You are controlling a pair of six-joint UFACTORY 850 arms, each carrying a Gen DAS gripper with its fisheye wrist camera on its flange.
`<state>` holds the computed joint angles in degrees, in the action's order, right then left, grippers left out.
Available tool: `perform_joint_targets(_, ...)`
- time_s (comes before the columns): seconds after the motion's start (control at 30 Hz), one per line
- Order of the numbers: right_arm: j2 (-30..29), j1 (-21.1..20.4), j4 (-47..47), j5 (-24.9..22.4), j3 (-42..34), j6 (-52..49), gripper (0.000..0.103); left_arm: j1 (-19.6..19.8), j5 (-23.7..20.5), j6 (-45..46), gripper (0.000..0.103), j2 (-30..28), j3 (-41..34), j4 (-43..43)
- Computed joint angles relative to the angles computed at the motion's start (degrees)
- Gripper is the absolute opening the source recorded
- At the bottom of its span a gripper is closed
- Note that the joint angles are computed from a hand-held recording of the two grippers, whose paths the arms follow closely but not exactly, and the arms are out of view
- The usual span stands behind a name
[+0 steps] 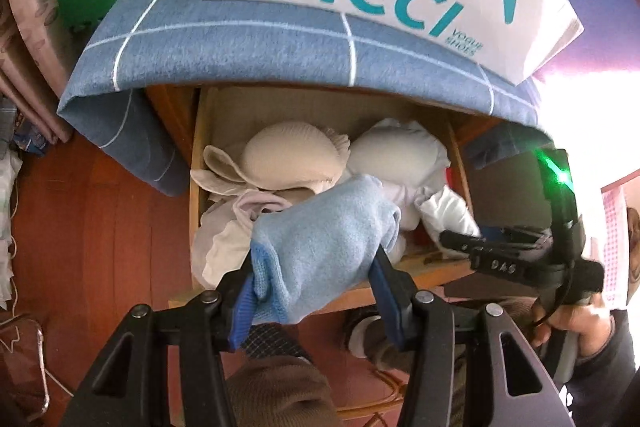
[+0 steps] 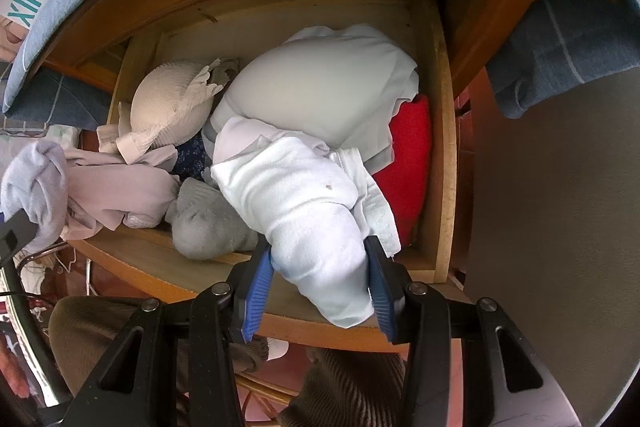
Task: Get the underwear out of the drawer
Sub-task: 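Lift the light blue cloth up out of the drawer with the left tool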
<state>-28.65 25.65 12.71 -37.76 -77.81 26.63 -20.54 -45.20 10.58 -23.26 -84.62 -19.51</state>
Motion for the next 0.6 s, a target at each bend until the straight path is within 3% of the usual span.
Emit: perform_joint_targets(0.6,0.47,-0.55,3.04,0.7,0.8,-2.13,0.042,0.28,-7.36,-4.04,0.06,-6.93,-5.42,5.88)
